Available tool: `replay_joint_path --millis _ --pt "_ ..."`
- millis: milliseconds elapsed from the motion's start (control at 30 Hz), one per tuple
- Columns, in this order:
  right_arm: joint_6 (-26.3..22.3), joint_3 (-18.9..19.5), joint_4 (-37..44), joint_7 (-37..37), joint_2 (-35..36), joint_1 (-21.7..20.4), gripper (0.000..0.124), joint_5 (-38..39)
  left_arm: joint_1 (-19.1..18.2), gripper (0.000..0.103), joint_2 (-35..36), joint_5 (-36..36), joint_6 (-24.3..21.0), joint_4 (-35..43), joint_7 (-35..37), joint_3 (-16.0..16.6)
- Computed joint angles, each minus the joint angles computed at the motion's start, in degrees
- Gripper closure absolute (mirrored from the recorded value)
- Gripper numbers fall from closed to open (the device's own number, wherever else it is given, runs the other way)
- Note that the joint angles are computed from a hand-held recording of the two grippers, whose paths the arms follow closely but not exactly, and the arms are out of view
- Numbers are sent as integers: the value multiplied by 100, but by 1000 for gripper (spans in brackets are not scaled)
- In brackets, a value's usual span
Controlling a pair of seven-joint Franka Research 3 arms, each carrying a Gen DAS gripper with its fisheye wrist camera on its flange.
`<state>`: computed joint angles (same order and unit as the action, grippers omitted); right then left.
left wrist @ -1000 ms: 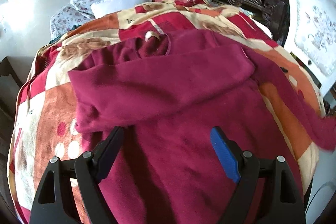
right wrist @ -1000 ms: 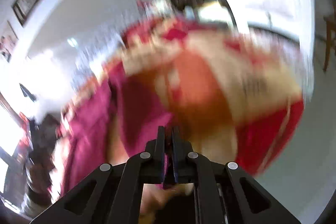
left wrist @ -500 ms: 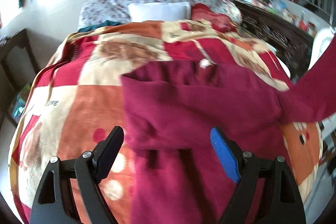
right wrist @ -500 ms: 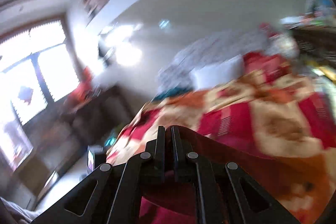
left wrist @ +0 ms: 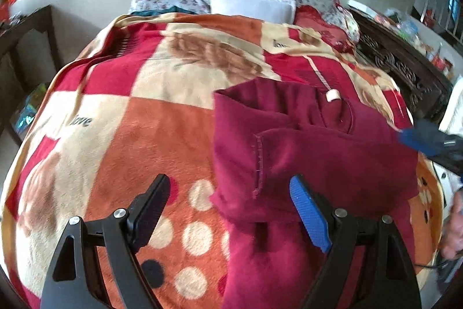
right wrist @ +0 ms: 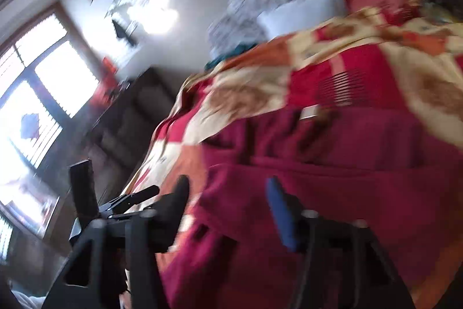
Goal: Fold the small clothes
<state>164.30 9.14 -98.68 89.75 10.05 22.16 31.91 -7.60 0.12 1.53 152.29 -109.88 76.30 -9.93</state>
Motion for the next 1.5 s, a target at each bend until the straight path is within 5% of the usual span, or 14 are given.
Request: replay_joint_path --millis 267,333,367,400,500,700,900,933,1067,1100,1233,1267,1300,1500 --pt "-128 -374 -1500 1142 -1127 -181 57 -997 -276 20 1076 1556 -425 1038 -989 11" --pt "-19 -398 -1683 1111 -1191 -243 57 -824 -291 40 1176 1656 -278 1101 -1208 31" --pt "27 -408 -1777 1185 -1248 -285 57 -881 -272 63 1198 1593 -281 1137 -1210 8" --pt "26 -396 -1859 1586 -1319 -376 57 -1340 -238 82 1210 1461 -316 1176 -1155 -32" --pt "-436 -222 -1773 3244 -1431 -824 61 -3383 -128 103 1127 1031 -256 1179 -975 -116" --pt "-856 -311 -1265 3263 -1160 -731 76 -4041 -77 103 798 1566 -6 1039 -1561 113" --pt "-725 -375 -1290 2923 -1044 -538 76 -3540 175 98 849 413 -205 949 -640 -122" --pt "-739 -376 -1309 2856 -1048 -515 76 -3483 170 94 859 343 -193 930 -538 -135" --pt "-715 -389 -1492 2743 -1180 -488 76 -3332 26 41 935 574 -42 923 -511 -115" --pt "-692 -393 -1551 2748 -1222 -497 76 -3293 -3 38 992 595 -8 968 -468 -135" --pt "-758 -382 -1672 2869 -1324 -556 76 -3322 -147 49 1311 810 -372 1333 -511 -134" --pt "-765 -380 -1718 2880 -1360 -570 76 -3330 -154 80 1379 783 -461 1406 -468 -154" --pt "-770 -376 -1741 2874 -1383 -581 76 -3318 -184 91 1442 811 -620 1508 -505 -145" --pt "-776 -334 -1637 2989 -1362 -658 76 -3528 43 94 1025 264 -92 1158 -307 -212"
